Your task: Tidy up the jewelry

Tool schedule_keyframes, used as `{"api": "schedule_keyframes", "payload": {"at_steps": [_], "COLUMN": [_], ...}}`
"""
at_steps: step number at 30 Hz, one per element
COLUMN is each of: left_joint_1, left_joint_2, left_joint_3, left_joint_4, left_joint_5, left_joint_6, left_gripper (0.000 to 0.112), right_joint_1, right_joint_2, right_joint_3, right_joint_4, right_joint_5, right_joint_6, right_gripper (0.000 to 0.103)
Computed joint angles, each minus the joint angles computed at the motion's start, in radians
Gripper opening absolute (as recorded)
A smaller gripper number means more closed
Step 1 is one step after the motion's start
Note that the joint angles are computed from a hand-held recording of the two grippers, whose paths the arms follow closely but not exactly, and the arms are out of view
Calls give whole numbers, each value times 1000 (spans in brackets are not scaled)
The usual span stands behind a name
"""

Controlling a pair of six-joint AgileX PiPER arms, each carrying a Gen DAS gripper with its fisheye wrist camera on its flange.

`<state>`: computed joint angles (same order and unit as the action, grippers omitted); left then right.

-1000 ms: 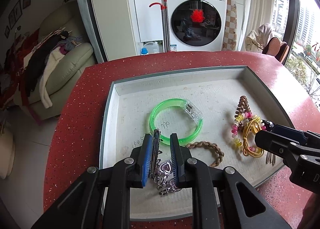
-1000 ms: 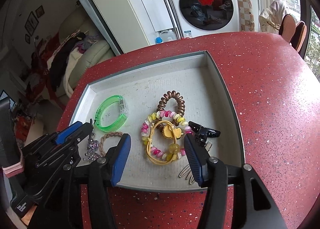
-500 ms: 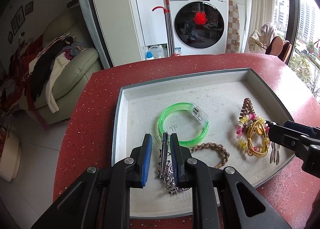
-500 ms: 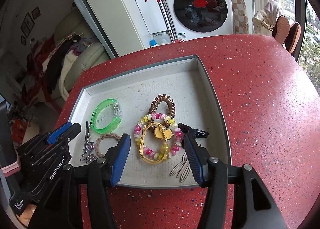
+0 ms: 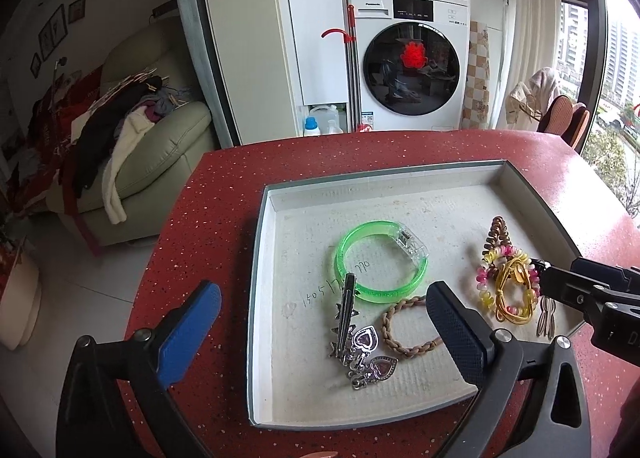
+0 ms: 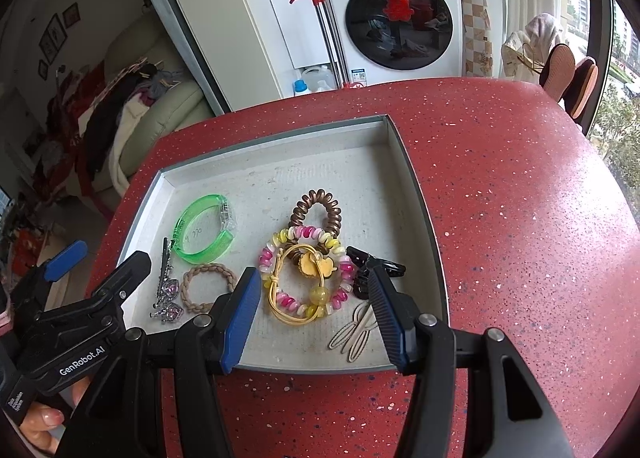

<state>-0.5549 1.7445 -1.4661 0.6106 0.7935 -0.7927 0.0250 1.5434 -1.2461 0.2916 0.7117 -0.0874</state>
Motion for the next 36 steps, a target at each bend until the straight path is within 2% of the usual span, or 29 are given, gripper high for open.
{"api": "schedule_keyframes", "payload": {"at_steps": [3, 5, 7, 10, 12, 13, 17, 18, 19, 28, 32, 36], "left_joint_1": [-1, -3, -4, -6, -8, -10, -32, -38, -42, -103, -131, -176], "left_joint_2": [1, -3, -9, -17, -28, -36, -75, -84, -93, -189, -245, -288], "left_joint_3": [-2, 4, 11, 15, 24, 29, 70, 81, 91, 207, 268, 321], "left_joint_4": [-1, -7, -11, -26, -29, -29, 7, 15, 22, 141, 188, 263], "left_joint_5": [10, 13, 13, 19, 19, 19, 18, 18, 19, 29, 27, 67], "left_joint_6": [6, 10, 8, 11, 10, 8, -34, -44, -55, -226, -306, -398], "left_gripper": [103, 103, 103, 103, 103, 103, 103, 103, 103, 103, 103, 103], "right_joint_1": [18, 35, 50, 66, 77, 79, 88, 89, 91, 172, 217, 260], "right_joint_2": [-12, -30, -54, -74, -87, -97, -146, -161, -174, -310, -362, -408], "right_joint_3": [8, 26, 48, 61, 75, 89, 159, 178, 193, 293, 324, 357], "right_joint_4": [-35, -66, -105, -141, -174, -182, -211, -220, -234, -509, -618, -720], "right_joint_5": [-16, -42, -76, -93, -111, -125, -204, -224, -240, -271, -252, -226], "right_joint_6": [18, 40, 71, 103, 135, 144, 184, 198, 215, 464, 572, 676], "right_gripper": [64, 75, 82, 82, 87, 93, 94, 96, 103, 103, 103, 103]}}
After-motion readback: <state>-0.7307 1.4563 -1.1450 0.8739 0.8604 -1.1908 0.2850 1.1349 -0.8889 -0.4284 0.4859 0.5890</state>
